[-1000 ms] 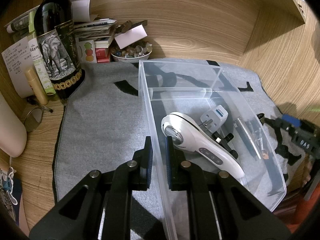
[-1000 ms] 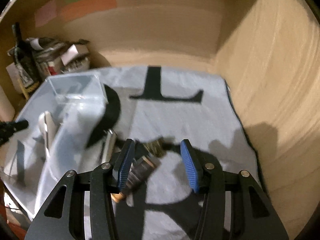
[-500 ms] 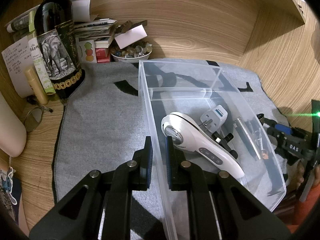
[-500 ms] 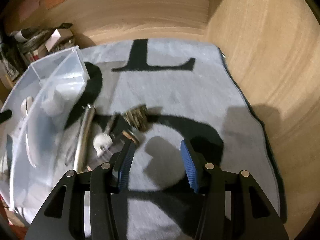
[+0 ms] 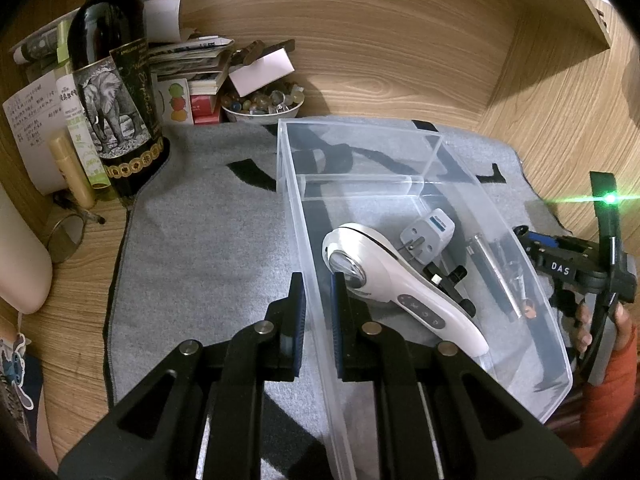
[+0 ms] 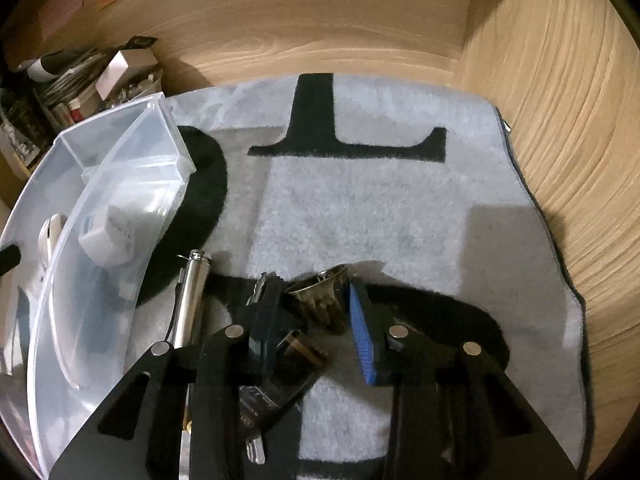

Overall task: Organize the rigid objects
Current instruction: 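Move the right gripper to the dark metal cap and grasp it, then lift the metal cap with the right gripper over the box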

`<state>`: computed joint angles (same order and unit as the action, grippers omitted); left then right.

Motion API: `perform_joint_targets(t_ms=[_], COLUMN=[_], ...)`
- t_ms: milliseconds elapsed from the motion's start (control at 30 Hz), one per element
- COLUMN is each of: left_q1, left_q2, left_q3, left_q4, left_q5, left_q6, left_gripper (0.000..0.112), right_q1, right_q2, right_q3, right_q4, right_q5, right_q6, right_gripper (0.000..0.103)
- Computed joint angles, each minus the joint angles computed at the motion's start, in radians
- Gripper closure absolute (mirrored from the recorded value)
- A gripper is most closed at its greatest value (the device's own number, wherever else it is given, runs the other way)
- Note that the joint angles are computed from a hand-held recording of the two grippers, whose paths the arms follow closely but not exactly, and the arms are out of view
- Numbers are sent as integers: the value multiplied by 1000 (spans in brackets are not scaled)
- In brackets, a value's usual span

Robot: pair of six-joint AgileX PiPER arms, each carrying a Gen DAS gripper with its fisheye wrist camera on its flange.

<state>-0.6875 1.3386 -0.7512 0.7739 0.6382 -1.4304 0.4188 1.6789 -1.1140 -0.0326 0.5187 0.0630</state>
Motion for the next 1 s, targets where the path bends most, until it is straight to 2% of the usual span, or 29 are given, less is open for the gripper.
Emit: perform_joint_targets(t_ms=[233, 633, 1000], left_q1=[1, 1, -1], left_q2=[3, 0, 0], left_q3=[0, 2, 6], left_q4=[3, 2, 8], left_q5=[-3, -4, -5], left_q6=[-2, -2, -7], left_gripper=[102, 102, 102], right_q1=[28, 97, 186], right_q2=[-59, -151, -153], right_q3=[21, 5, -31], right_q4=[-75, -67, -6], right_q5=[-27, -57, -82], right_q6=[71, 47, -35], right_gripper=[74, 74, 74])
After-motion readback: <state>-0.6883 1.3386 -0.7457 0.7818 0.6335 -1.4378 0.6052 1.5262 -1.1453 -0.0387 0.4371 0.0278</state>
